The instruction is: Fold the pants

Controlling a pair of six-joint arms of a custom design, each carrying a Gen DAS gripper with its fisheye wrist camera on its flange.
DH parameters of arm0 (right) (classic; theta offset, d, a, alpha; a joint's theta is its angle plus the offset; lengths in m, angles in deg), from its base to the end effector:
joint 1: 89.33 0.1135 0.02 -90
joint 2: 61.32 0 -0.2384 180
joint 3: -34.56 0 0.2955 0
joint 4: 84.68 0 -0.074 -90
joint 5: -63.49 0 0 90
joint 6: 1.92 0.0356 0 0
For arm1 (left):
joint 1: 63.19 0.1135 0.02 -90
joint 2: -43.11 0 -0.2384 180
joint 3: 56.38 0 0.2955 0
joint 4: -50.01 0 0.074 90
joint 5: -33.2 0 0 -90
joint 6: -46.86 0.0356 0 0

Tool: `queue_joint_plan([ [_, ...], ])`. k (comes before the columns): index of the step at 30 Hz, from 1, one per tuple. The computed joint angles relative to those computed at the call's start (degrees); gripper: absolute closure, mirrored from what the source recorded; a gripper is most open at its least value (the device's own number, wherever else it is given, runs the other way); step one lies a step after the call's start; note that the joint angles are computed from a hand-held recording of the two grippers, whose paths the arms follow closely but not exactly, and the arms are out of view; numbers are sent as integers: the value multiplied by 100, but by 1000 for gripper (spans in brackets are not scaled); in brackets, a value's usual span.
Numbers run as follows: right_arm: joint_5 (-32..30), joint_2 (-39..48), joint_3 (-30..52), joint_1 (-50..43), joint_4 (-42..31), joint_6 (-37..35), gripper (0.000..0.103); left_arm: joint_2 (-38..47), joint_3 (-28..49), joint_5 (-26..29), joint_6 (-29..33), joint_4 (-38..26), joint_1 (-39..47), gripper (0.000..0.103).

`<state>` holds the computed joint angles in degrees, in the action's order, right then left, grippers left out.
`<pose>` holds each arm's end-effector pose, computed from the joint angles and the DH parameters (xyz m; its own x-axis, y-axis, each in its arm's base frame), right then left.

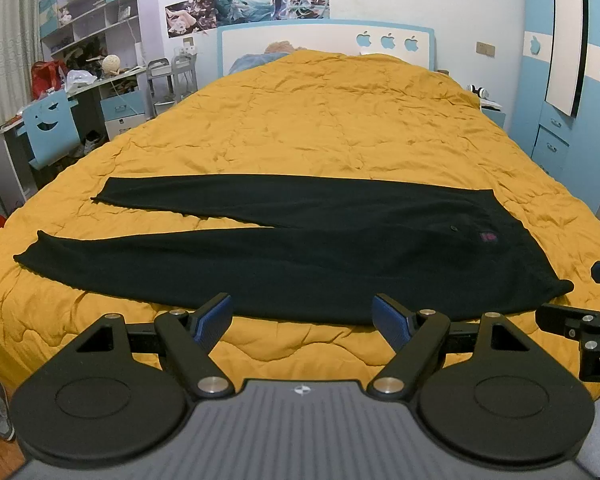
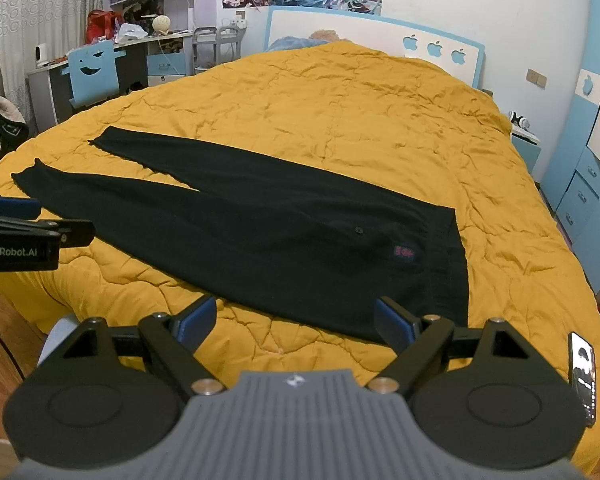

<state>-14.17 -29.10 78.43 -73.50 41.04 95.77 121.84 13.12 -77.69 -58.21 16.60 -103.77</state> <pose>0.1827 0.0439 0.2266 -0.6611 -0.0516 -0.7485 -0.0270 0.9986 -0.0450 0.2695 -0.2141 0.2272 -0.6030 0.1966 -0.7731 0.2607 0.9645 0.0420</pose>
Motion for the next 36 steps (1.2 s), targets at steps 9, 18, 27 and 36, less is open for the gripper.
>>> queue_joint_plan([
  [9, 58, 24, -3, 59, 7, 32, 21, 5, 3, 0, 1, -1, 3, 10],
  [18, 65, 22, 1, 64, -2, 34, 21, 10, 12, -1, -6, -7, -2, 10],
  [27, 108, -3, -22, 96, -2, 63, 21, 10, 17, 9, -2, -13, 0, 10],
  [36, 113, -9, -30, 101, -4, 67, 21, 31, 22, -9, -20, -21, -11, 10],
])
